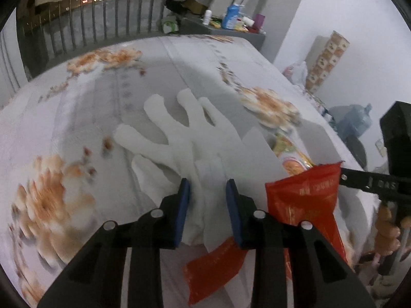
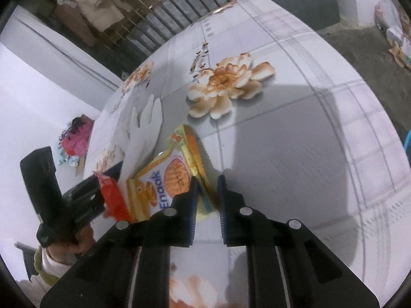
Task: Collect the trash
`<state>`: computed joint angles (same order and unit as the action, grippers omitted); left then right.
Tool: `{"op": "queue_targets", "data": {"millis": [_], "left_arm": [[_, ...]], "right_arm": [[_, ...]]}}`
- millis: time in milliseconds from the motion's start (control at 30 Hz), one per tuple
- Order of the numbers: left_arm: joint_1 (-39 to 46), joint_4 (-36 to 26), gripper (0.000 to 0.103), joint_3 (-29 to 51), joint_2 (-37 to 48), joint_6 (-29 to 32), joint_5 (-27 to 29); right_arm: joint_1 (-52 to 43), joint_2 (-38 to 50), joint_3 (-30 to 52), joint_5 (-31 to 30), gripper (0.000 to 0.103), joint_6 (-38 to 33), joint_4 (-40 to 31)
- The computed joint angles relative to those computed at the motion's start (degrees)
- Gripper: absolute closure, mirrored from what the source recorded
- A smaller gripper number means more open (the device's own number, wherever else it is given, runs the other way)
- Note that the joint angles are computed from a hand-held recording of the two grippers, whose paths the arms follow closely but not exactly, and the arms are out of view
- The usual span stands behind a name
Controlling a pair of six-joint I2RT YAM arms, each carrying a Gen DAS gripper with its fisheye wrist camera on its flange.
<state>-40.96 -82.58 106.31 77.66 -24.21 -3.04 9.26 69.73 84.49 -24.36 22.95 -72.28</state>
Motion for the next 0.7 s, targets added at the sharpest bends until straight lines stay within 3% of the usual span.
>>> {"op": "queue_targets", "data": {"millis": [167,267,367,567,700], "left_arm": [[-8.5,-0.3,0.074,-1.8,-2.7,-8.0,-0.7],[-10.2,4.1,0.074,-6.7,-6.8,-11.6,4.8],[-12.7,5.3,0.074,-7.6,-9.1,-12.6,1.0],[-14.8,3.8,0.074,-3.4,-11.5,-13.1,-4.7],[-15.0,2.6,0.074,-1.7,-11.8,-13.6,-4.0]], "right_arm": [[-2.6,-4.4,-2.2,-0.4,0.089,-1.8,-2.8],[-3.1,-6.9,-3.0,0.6,0.083,-2.6,-3.5],[-5.2,-8.9,-2.0,0.5,0.075,-3.2,-4.6],[-14.4,-12.9,-0.5,-11.1,0.065,-9.0,-6.6],[-11.5,-14.1,-0.8,-12.5,0.062,-9.3,-7.1]]}}
